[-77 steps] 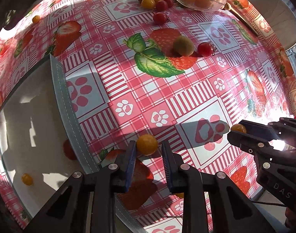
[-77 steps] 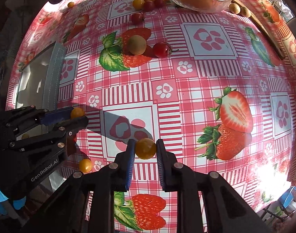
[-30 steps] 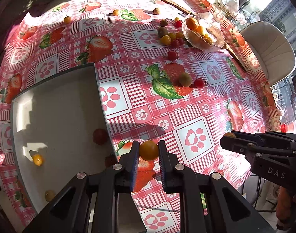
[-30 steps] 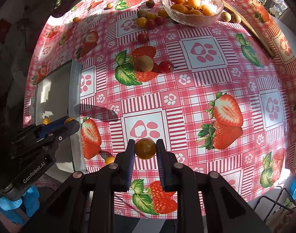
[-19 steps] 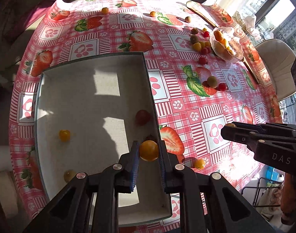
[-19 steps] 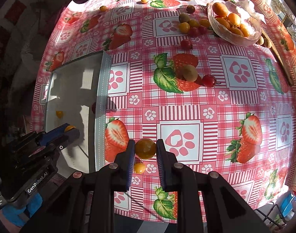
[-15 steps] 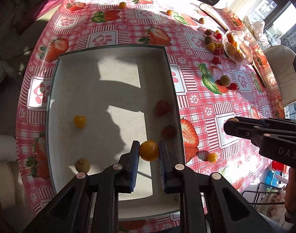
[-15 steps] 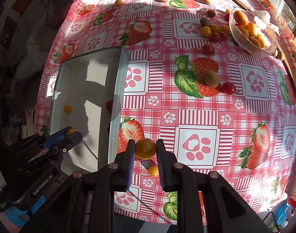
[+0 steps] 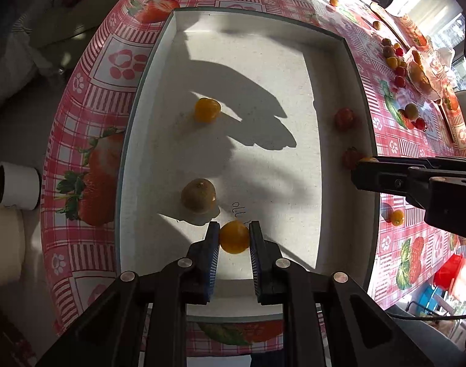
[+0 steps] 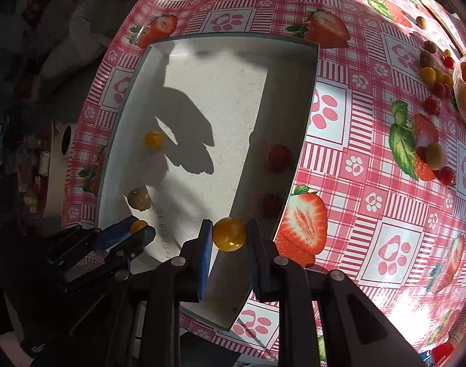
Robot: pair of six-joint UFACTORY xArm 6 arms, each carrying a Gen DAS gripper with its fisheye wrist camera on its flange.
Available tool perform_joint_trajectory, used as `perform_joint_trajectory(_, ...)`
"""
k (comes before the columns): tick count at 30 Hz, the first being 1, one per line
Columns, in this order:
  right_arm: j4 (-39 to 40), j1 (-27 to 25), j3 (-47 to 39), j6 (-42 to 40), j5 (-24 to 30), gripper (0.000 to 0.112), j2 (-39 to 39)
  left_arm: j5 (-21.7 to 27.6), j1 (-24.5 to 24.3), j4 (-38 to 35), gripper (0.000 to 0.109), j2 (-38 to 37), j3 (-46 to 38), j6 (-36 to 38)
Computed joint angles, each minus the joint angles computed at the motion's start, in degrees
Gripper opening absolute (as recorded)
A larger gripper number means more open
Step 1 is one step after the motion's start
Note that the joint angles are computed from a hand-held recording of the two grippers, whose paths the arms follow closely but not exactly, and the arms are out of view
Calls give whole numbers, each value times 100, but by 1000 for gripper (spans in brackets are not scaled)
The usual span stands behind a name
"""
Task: Organize fruits
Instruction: 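Carry both tomatoes into the white tray and open both grippers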
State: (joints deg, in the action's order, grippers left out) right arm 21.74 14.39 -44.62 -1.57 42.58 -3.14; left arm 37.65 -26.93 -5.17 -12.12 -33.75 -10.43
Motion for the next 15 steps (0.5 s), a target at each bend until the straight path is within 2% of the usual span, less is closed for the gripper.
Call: perform_joint_trajectory(15, -502, 289, -400, 583, -153, 25, 902, -157, -177, 205, 21, 241, 11, -226)
